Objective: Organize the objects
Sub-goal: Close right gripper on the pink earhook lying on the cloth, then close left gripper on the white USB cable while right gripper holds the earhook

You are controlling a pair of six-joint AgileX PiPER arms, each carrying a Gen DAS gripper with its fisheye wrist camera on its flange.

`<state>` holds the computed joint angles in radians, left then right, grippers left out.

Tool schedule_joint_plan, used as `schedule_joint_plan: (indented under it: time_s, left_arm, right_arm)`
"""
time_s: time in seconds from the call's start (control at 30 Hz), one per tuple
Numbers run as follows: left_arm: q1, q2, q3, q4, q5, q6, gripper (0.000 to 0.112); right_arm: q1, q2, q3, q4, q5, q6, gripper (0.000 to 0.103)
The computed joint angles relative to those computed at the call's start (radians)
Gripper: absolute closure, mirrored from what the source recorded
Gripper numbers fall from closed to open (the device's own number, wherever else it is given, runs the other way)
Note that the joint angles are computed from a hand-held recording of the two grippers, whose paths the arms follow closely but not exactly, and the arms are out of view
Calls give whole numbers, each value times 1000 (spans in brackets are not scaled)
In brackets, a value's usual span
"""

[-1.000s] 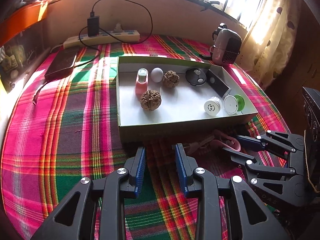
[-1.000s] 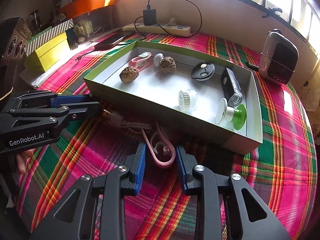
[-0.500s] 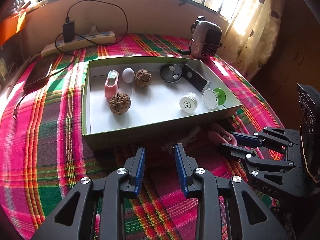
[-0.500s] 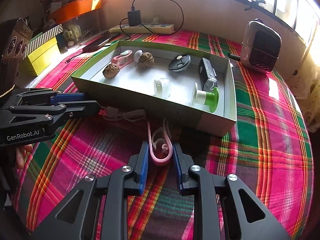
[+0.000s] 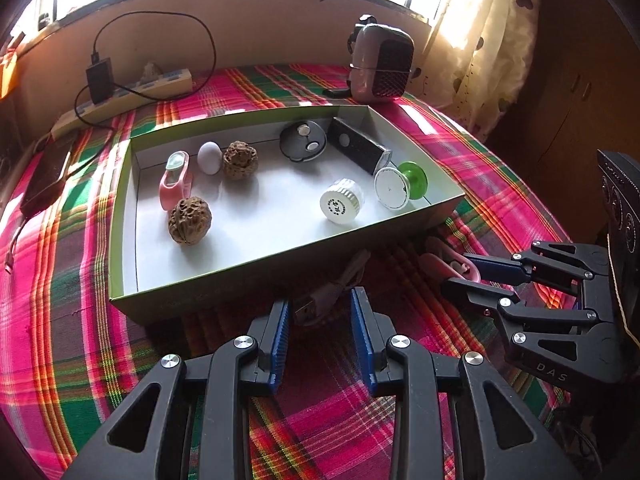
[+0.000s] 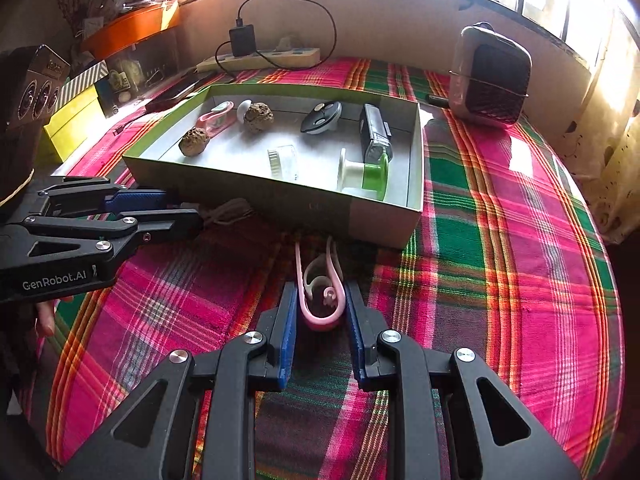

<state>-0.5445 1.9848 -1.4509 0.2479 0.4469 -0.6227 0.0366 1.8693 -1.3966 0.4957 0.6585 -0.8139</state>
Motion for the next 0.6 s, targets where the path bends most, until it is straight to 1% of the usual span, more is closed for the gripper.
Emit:
schedule_joint_plan:
  time_s: [0.13, 0.2, 0.3, 0.43, 0.6]
  left_arm:
    - [-6, -8, 9, -49, -14, 37, 85]
    - [-16, -2, 1, -47, -5, 40, 85]
    - [-32, 11, -21, -12, 18, 15, 85]
    - [-35, 31, -56, -20, 37, 27, 85]
    - [-43, 69, -123, 15, 98, 25, 85]
  right_arm:
    - [-6, -2, 4, 9, 0, -7, 79]
    - [-8, -3, 7, 13, -1, -10, 79]
    - [-8, -4, 9, 14, -3, -11, 79]
    - [-8, -5, 14, 18, -7, -16, 79]
    - [-14, -3, 13, 28, -5, -30, 79]
